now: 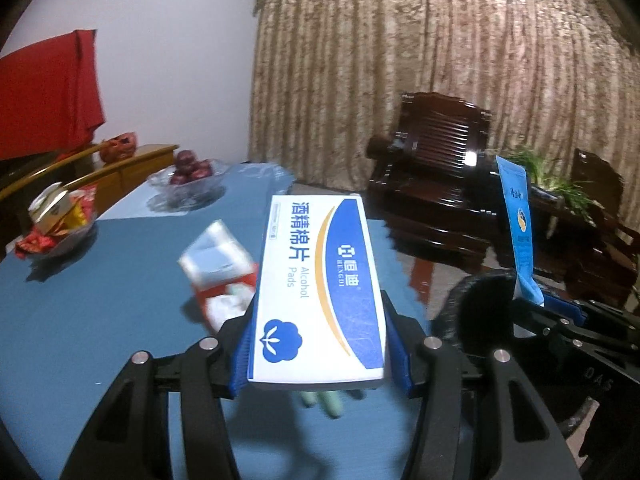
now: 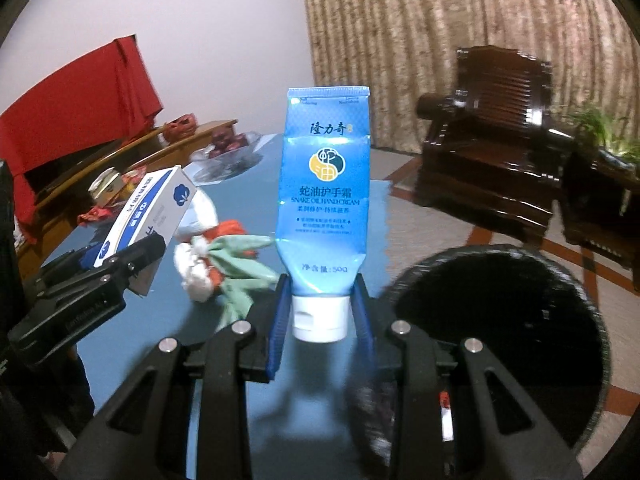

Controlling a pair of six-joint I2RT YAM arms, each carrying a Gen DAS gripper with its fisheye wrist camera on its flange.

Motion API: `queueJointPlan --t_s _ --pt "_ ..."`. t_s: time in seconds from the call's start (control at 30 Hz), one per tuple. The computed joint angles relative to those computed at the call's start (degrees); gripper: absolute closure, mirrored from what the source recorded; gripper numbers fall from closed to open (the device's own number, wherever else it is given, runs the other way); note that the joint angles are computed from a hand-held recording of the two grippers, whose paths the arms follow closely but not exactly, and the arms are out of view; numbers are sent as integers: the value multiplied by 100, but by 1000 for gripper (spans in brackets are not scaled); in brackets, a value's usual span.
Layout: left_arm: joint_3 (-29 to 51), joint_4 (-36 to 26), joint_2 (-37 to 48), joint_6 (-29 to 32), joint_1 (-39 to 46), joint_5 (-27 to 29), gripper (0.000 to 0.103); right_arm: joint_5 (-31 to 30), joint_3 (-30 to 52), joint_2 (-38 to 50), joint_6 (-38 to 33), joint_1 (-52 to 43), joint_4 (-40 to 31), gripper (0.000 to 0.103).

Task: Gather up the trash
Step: 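Carry box and tube over the black bin and open both tools to drop them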

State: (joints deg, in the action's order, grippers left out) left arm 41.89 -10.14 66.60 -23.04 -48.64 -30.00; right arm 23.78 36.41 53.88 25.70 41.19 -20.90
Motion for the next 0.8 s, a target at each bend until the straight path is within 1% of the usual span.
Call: queueJointPlan --t_s 0.23,0.37,0.57,0.73,0.8 --pt "559 311 776 -8 -591 -2 49 117 -307 -1194 -72 -495 -926 74" --pt "892 500 1259 33 -860 54 49 -27 -467 -1826 -210 -966 -1364 74" --pt "1393 776 2031 136 -1122 291 49 -453 -735 -2459 -527 -1801 -1703 74" --pt "1855 859 2663 177 -1267 541 49 -1049 -955 -2850 -942 -2712 -1882 74" --pt "1979 874 2822 181 -1280 620 49 -1063 -1016 -2853 -939 -2784 -1879 74"
